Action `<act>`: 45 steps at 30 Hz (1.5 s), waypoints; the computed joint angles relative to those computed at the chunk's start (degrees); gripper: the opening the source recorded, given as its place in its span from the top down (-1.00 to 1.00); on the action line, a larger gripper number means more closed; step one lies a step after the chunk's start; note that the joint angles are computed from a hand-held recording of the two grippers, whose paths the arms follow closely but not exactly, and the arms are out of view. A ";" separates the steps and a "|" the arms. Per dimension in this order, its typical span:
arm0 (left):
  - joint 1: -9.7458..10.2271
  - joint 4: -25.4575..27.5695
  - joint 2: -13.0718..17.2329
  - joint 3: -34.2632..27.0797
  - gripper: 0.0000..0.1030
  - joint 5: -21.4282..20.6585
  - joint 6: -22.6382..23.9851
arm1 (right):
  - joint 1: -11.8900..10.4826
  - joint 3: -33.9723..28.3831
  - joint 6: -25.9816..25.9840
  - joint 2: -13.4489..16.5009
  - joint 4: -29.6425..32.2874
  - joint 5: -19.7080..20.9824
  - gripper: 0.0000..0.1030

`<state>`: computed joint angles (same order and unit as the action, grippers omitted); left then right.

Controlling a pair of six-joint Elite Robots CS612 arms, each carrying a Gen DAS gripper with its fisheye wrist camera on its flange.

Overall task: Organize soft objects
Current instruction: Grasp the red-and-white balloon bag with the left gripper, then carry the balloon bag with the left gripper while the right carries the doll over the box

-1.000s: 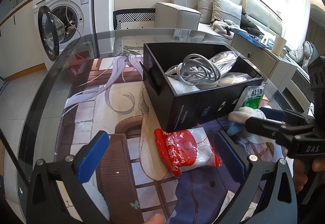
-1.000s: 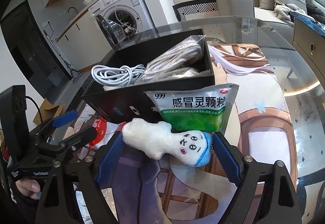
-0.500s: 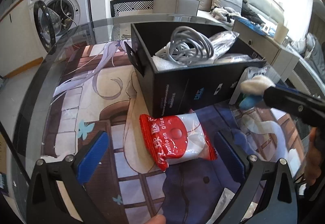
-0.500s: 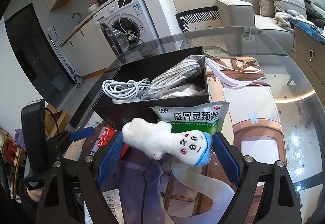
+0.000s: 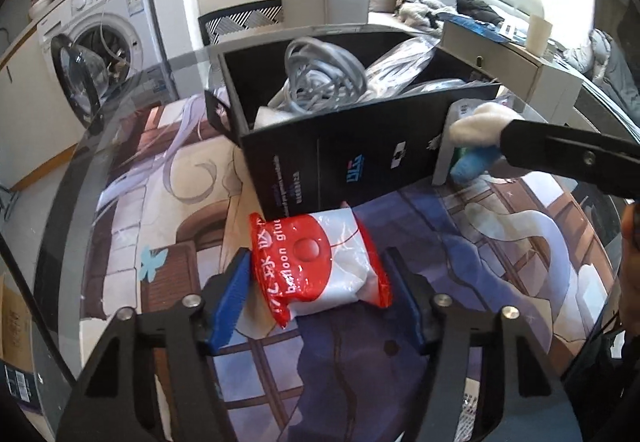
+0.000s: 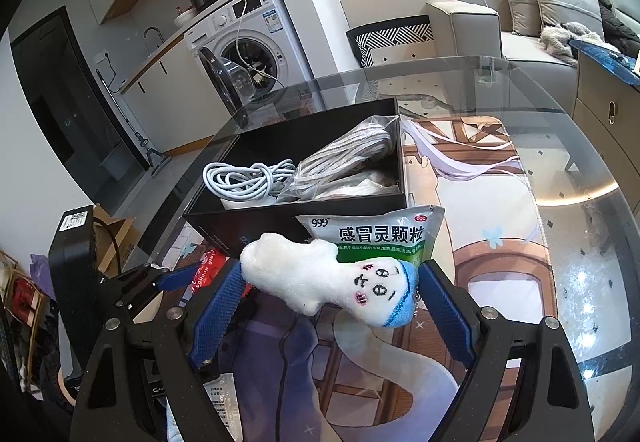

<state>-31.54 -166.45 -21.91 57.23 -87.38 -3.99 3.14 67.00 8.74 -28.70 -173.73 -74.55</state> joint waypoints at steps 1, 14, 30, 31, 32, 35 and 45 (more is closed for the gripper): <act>-0.01 -0.36 -0.19 0.32 -0.14 0.04 0.12 | -0.01 0.03 0.01 -0.03 -0.09 0.01 -0.72; 1.30 -5.56 -2.21 2.93 -0.08 -5.00 -0.07 | -0.01 2.32 -0.22 -1.57 -3.49 0.50 -0.72; 2.21 -12.63 -4.40 5.79 -0.09 -8.24 -2.48 | -0.14 3.98 -0.01 -3.42 -7.94 0.88 -0.72; 2.24 -12.81 -4.42 5.69 -0.09 -8.35 -2.66 | -0.10 3.66 -0.12 -3.35 -7.74 0.76 -0.72; 2.34 -13.02 -4.43 5.54 -0.09 -8.53 -3.03 | -0.09 3.43 -0.22 -3.31 -7.60 0.68 -0.72; 2.57 -13.06 -4.29 4.81 -0.09 -8.65 -4.21 | -0.05 2.60 -0.27 -3.16 -7.47 0.38 -0.72; 2.72 -11.37 -2.12 -0.61 -0.09 -8.55 -7.00 | 0.24 -2.24 -0.17 -1.11 -5.54 -1.75 -0.73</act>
